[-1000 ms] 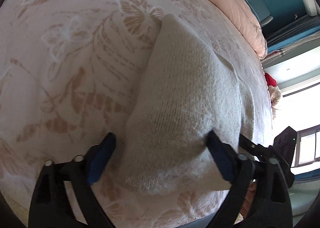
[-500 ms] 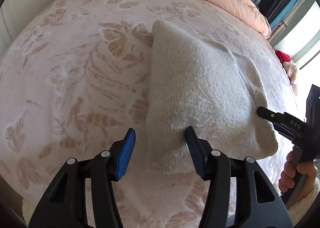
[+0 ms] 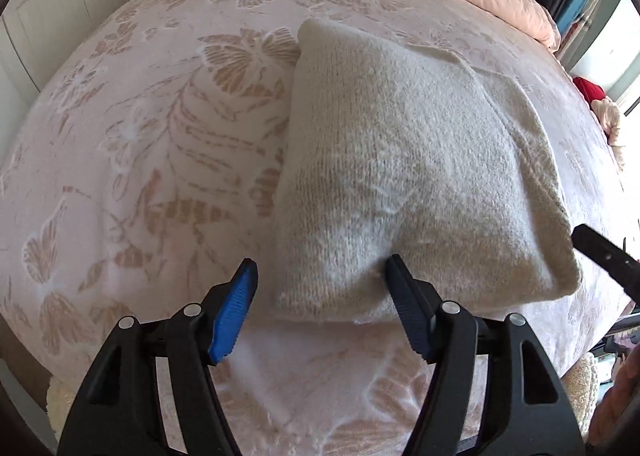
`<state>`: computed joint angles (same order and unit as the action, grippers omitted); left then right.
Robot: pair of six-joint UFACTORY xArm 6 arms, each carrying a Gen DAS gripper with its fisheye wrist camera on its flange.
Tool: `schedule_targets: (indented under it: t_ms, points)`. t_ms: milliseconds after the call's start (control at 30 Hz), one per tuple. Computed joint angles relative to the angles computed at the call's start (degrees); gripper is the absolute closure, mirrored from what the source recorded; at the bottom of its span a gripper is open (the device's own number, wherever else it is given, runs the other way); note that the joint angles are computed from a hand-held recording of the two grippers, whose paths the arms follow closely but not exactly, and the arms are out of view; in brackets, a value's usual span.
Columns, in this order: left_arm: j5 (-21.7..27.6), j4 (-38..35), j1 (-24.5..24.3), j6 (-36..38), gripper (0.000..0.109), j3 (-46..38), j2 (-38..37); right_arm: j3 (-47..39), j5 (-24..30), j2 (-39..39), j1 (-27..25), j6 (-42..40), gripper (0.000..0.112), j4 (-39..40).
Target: Fold small clothes
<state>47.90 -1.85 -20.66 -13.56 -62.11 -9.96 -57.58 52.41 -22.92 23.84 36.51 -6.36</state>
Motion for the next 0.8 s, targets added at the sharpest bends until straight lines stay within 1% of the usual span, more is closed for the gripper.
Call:
schedule_targets:
  t_ms: [33, 67, 100, 133, 200, 267, 333, 400, 467, 500, 533, 567, 600, 633, 800]
  points:
    - [-0.09, 0.8, -0.17, -0.1, 0.043, 0.41, 0.06, 0.35, 2.06, 1.08, 0.02, -0.3, 0.112, -1.38]
    - [-0.03, 1.38, -0.25, -0.46, 0.043, 0.6, 0.3, 1.51, 2.99, 2.07, -0.76, -1.04, 0.112, -0.66]
    - [0.06, 1.66, -0.33, -1.09, 0.043, 0.57, 0.45, 3.86, 1.52, 1.57, -1.82, -2.15, 0.112, 1.78]
    - [0.63, 2.04, -0.61, -1.61, 0.043, 0.16, 0.52, 5.1, 0.0, 0.22, -1.95, -0.96, 0.112, 1.83]
    - [1.96, 5.01, -1.55, -2.77, 0.043, -0.78, -0.11, 4.58, -0.31, -2.33, -1.19, 1.68, 0.112, 1.22]
    - [2.41, 7.73, -2.6, -3.46, 0.044, -0.54, -2.06, 3.97, 0.09, -4.86, 0.62, 4.33, 0.112, -1.65]
    - [3.16, 8.45, -3.25, -3.79, 0.044, -0.16, -3.92, 3.96, 1.31, -7.07, 2.3, 6.74, 0.105, -3.81]
    - [3.25, 8.49, -3.79, -4.49, 0.044, 0.61, -5.72, 4.29, 3.09, -8.78, 4.04, 9.6, 0.104, -6.29]
    - [4.21, 8.96, -4.52, -4.98, 0.044, 0.76, -6.88, 5.37, 5.39, -11.0, 6.19, 13.89, 0.098, -8.6]
    - [4.5, 9.44, -4.99, -5.38, 0.043, 1.04, -7.62, 6.17, 5.9, -12.25, 6.99, 15.75, 0.092, -9.25]
    - [4.43, 10.28, -5.57, -6.05, 0.039, 1.66, -8.59, 6.86, 6.74, -13.43, 7.99, 17.97, 0.082, -10.53]
    - [4.15, 11.7, -6.24, -7.09, 0.033, 2.5, -9.79, 7.41, 7.79, -14.41, 9.19, 20.36, 0.076, -12.3]
    - [3.8, 13.24, -6.91, -8.18, 0.032, 3.33, -10.88, 8.05, 8.22, -15.15, 9.78, 21.58, 0.068, -13.44]
    - [3.59, 14.39, -7.58, -8.91, 0.031, 4.05, -11.86, 8.47, 8.95, -15.86, 10.37, 22.36, 0.065, -14.28]
    - [3.96, 16.24, -9.91, -10.99, 0.03, 6.9, -15.5, 10.68, 11.75, -19.32, 13.17, 27.01, 0.062, -17.48]
